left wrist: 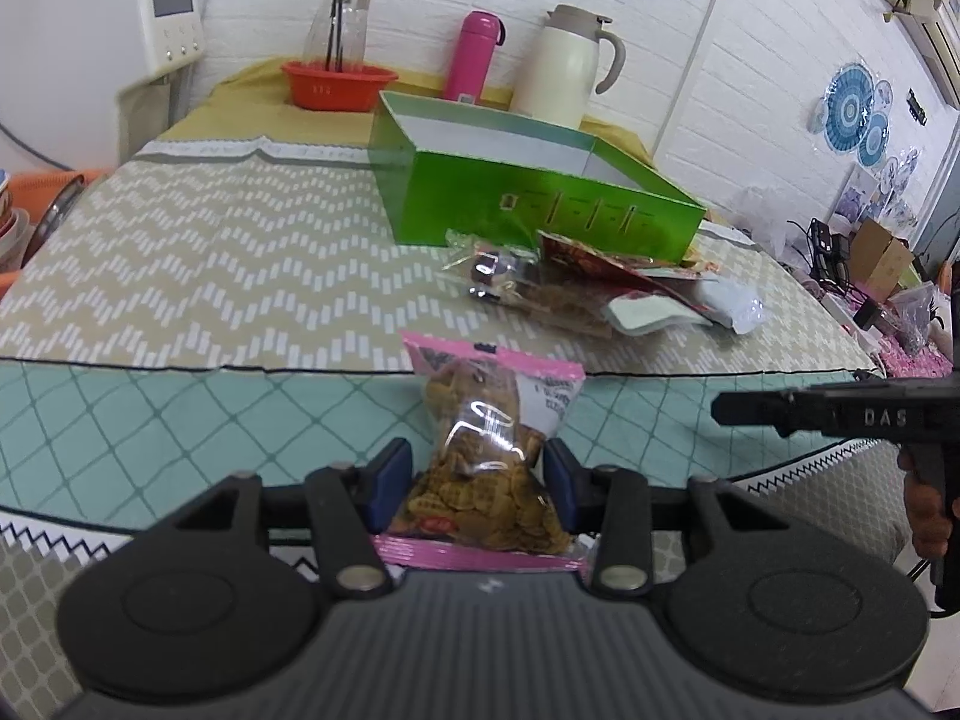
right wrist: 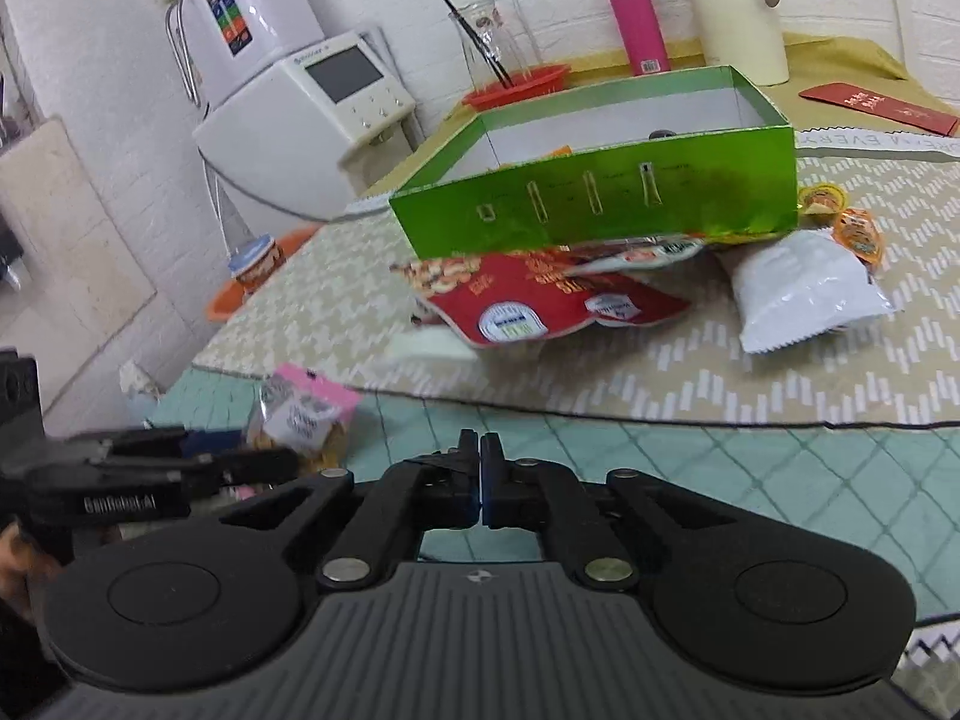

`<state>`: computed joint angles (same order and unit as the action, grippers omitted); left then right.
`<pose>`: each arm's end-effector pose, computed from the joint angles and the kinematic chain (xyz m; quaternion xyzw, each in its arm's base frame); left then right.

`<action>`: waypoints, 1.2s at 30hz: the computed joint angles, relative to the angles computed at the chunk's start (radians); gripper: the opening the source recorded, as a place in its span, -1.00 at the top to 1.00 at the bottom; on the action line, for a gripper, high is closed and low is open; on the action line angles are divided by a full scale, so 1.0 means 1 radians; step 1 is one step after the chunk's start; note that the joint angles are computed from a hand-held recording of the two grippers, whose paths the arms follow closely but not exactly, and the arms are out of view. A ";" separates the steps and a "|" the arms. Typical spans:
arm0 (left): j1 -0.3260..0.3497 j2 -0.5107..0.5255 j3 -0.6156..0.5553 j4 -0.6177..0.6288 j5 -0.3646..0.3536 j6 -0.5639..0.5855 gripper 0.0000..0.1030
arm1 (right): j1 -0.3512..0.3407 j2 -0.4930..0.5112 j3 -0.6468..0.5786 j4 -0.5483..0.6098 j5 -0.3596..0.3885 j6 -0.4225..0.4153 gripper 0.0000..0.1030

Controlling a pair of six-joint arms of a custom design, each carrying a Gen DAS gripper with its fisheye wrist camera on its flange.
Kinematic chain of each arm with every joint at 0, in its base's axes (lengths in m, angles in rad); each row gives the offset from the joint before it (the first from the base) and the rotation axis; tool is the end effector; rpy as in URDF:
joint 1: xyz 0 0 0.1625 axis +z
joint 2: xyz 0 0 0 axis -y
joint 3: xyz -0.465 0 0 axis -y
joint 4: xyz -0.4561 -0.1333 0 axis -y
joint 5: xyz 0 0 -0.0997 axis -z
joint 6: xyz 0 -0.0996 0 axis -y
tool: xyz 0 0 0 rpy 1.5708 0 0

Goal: Organize snacks
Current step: 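Lift the cracker bag with left gripper while right gripper grasps the red nut bag, then carry both bags into the green box and open both grippers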

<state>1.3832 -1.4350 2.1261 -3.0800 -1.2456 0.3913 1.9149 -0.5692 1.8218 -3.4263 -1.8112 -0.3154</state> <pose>0.0594 -0.5726 0.3408 0.1967 0.8861 -0.3754 0.1877 0.3296 -0.5950 -0.0432 0.2733 -0.9085 0.2964 0.1103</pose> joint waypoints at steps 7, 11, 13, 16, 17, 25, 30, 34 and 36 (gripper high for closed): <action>0.000 0.007 -0.018 0.014 -0.049 -0.022 -0.15 | 0.003 0.003 -0.018 -0.025 0.057 -0.004 -0.81; -0.009 -0.002 -0.010 0.013 -0.042 -0.008 -0.18 | -0.004 0.013 -0.050 -0.022 0.117 0.050 -0.99; -0.004 -0.003 -0.015 0.019 -0.054 -0.019 -0.20 | -0.012 0.008 -0.056 -0.019 0.135 0.095 -0.99; -0.004 0.012 -0.026 0.024 -0.057 -0.019 -0.22 | -0.014 0.012 -0.071 -0.032 0.104 0.134 -0.99; -0.004 0.018 -0.031 0.028 -0.056 -0.017 -0.24 | -0.014 0.016 -0.077 -0.038 0.091 0.137 -0.99; 0.007 0.042 -0.055 0.055 -0.058 -0.039 -0.24 | -0.042 0.056 -0.148 -0.021 0.079 0.260 -0.99; 0.004 0.047 -0.053 0.046 -0.049 -0.032 0.00 | -0.055 0.094 -0.196 -0.026 0.092 0.302 0.12; 0.003 0.043 -0.058 0.066 -0.039 -0.016 0.18 | -0.049 0.075 -0.156 -0.080 0.134 0.206 0.30; 0.000 0.041 -0.057 0.068 -0.034 -0.013 0.19 | -0.047 0.055 -0.127 -0.096 0.153 0.158 0.58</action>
